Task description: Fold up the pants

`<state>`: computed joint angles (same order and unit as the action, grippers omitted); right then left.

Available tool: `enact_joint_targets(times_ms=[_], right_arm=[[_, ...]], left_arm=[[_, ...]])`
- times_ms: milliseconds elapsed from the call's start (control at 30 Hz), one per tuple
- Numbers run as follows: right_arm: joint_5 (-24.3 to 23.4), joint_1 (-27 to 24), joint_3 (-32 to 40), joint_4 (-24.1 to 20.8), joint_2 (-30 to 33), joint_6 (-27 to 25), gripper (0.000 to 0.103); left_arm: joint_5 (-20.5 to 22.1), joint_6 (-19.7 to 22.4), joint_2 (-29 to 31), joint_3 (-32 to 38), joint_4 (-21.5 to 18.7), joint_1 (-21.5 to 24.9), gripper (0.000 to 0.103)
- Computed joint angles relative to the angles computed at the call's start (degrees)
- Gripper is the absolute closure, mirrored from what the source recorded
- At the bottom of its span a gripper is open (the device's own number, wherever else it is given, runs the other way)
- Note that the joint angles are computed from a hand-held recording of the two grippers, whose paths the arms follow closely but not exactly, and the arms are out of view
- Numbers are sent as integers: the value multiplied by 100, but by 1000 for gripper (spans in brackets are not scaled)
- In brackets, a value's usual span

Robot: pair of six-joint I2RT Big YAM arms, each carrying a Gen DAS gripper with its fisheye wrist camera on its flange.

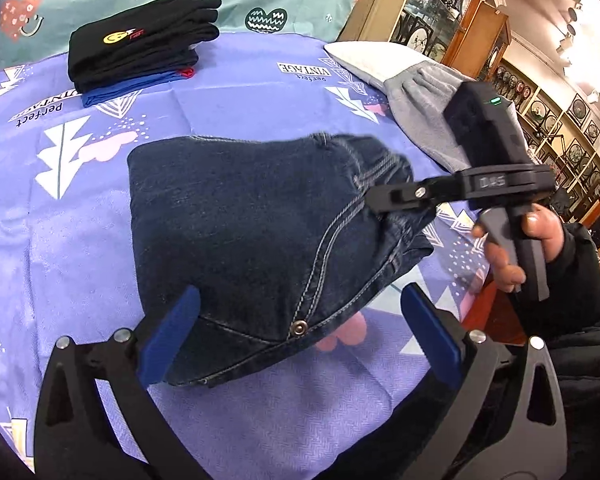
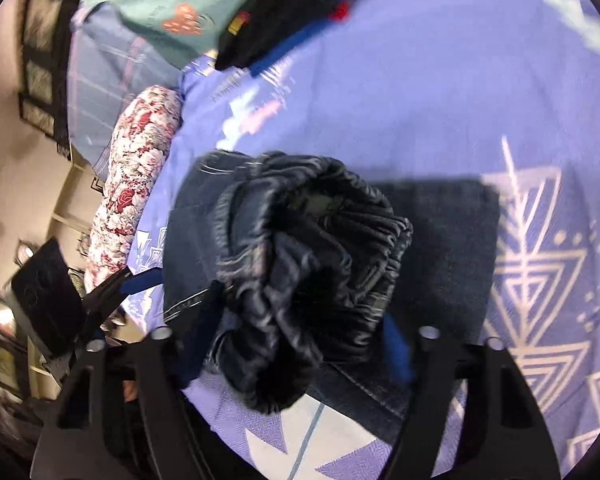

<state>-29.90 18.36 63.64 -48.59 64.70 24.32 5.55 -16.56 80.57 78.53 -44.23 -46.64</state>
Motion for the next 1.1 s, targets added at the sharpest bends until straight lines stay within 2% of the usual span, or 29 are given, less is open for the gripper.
enact_joint_targets(times_ms=[67,100,133,167,267,333,400,467,500,533,600,700,833,967,1000,1067,1100], right_arm=[[102,-22,-4,123,-271,-39,50],[52,-81,15,165,-408,-46,67],[0,-119,65,137,-462,-46,73],[27,-155,150,-11,-537,-115,73],[222,-184,206,-346,-542,-153,73],[382,-118,123,-464,-485,-86,73],[505,-101,-57,-426,-503,65,72],[477,-244,-275,-266,-598,254,70],[612,-271,-338,-245,-585,326,64],[831,-291,-372,-290,-563,413,52],[1082,-324,-388,-322,-556,533,42],[1569,-72,-238,-57,-861,330,42],[1157,189,102,368,-842,133,42],[882,625,578,424,-113,110,42],[980,720,665,362,63,49,42],[1588,854,819,4,406,-61,42],[1616,787,803,-119,566,-89,49]], left_arm=[[15,36,56,61,18,-30,2],[18,78,128,145,20,-75,2],[42,122,180,203,16,-101,2],[98,177,250,279,8,-139,2],[235,412,545,532,-31,-267,2],[382,386,737,652,-56,-247,2],[692,357,896,711,85,-191,2],[814,466,1025,765,275,-177,2],[837,509,1075,792,309,-182,2],[867,553,1149,861,277,-183,2],[858,579,1144,892,229,-198,2],[1162,475,730,665,245,-150,2],[606,594,25,223,420,-162,2],[453,308,-172,-71,300,73,2],[539,142,-111,-117,251,169,2],[686,-6,-8,-199,319,237,2],[650,15,16,-274,473,212,2]])
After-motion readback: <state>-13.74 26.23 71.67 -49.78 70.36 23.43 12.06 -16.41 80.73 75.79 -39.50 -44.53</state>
